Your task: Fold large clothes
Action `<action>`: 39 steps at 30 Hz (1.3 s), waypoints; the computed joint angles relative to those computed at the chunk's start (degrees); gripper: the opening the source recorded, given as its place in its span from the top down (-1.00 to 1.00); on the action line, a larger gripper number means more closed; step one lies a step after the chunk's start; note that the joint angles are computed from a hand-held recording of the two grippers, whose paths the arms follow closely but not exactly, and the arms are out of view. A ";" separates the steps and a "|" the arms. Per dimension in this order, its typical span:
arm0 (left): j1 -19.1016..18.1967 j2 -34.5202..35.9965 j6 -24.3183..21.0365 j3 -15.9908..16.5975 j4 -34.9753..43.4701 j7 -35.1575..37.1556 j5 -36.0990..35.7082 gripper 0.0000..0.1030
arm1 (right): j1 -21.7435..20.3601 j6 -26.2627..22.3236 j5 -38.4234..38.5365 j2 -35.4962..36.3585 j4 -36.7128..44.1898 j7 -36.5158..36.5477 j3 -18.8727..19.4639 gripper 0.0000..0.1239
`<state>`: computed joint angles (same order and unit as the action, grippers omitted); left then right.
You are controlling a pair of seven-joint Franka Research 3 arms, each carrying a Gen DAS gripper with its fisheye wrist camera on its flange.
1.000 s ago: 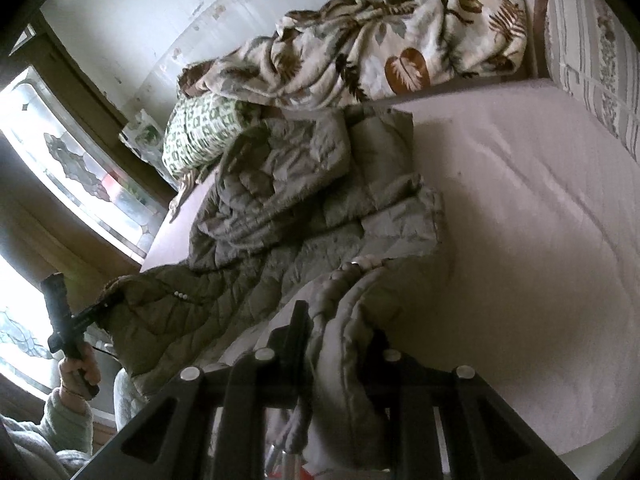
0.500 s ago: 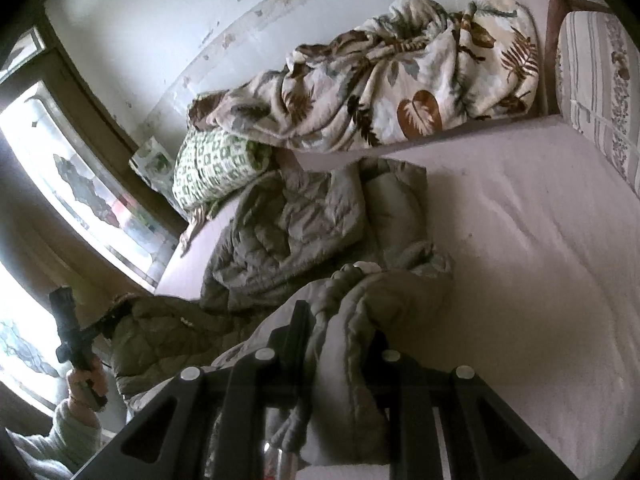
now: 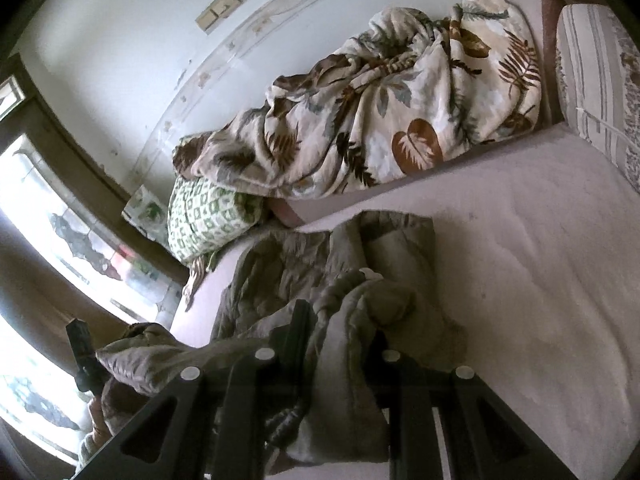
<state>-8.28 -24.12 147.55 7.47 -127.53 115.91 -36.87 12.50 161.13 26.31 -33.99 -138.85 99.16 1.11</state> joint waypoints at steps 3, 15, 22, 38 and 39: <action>0.99 5.29 0.96 -1.58 4.55 -3.35 1.45 0.56 | -0.49 1.77 0.27 4.15 3.06 0.62 -0.35 0.69; 8.32 24.85 2.25 -10.26 20.73 -19.96 16.78 0.56 | -9.15 4.55 -14.87 25.25 18.61 17.25 4.26 0.69; 10.80 34.29 -0.09 -13.40 28.25 -26.08 25.65 0.55 | -6.30 3.45 -20.28 36.58 27.68 23.79 0.44 0.69; 11.70 44.72 -1.79 -15.94 36.91 -30.88 35.13 0.51 | -1.89 -7.31 -24.31 50.42 40.83 29.13 -5.63 0.73; 11.38 44.69 -0.77 -15.72 36.34 -31.34 36.17 0.51 | -1.82 -7.22 -24.46 50.63 40.90 29.40 -5.71 0.74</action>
<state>3.10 20.57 146.78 -8.25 -91.19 84.57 -0.70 10.67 153.91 1.85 16.63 -97.94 128.56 -4.60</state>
